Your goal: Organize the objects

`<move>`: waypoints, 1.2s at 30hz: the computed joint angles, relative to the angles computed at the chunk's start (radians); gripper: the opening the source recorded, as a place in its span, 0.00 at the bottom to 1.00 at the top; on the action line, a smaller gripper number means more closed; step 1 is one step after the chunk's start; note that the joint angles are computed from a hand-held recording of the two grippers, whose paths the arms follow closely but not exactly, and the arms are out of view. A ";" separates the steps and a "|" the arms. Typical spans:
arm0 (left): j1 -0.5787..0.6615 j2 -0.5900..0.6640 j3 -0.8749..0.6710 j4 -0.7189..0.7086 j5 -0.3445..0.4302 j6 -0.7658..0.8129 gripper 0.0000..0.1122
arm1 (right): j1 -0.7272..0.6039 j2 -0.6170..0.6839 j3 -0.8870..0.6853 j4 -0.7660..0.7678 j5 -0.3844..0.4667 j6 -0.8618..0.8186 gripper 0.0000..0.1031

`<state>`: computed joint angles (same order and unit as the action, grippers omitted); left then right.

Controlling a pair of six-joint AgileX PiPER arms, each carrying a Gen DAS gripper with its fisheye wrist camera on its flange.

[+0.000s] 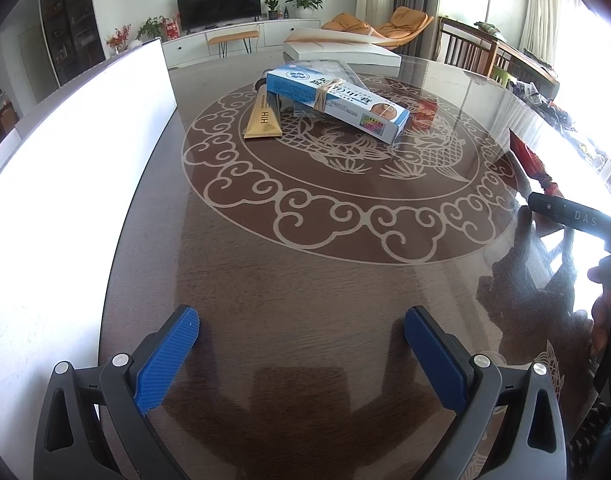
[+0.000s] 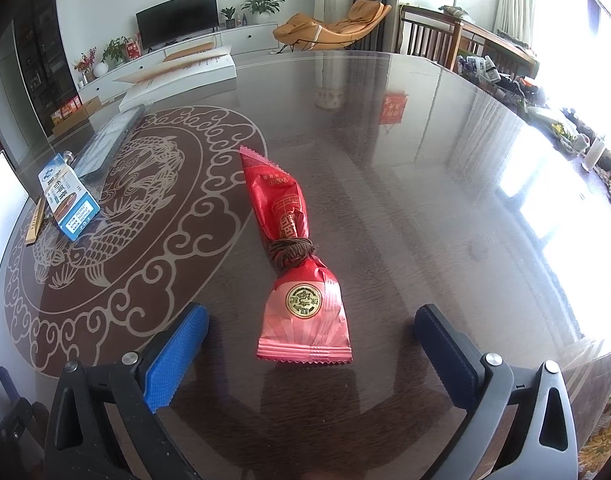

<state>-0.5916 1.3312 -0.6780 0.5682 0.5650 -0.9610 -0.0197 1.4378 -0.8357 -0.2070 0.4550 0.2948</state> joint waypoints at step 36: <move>0.016 0.036 -0.099 -0.233 -0.046 0.239 0.37 | 0.003 0.001 -0.001 0.002 0.000 -0.003 1.00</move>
<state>-0.5759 1.3669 -0.7771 0.3354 0.5194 -0.7219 -0.0171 1.4386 -0.8372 -0.2045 0.4553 0.2919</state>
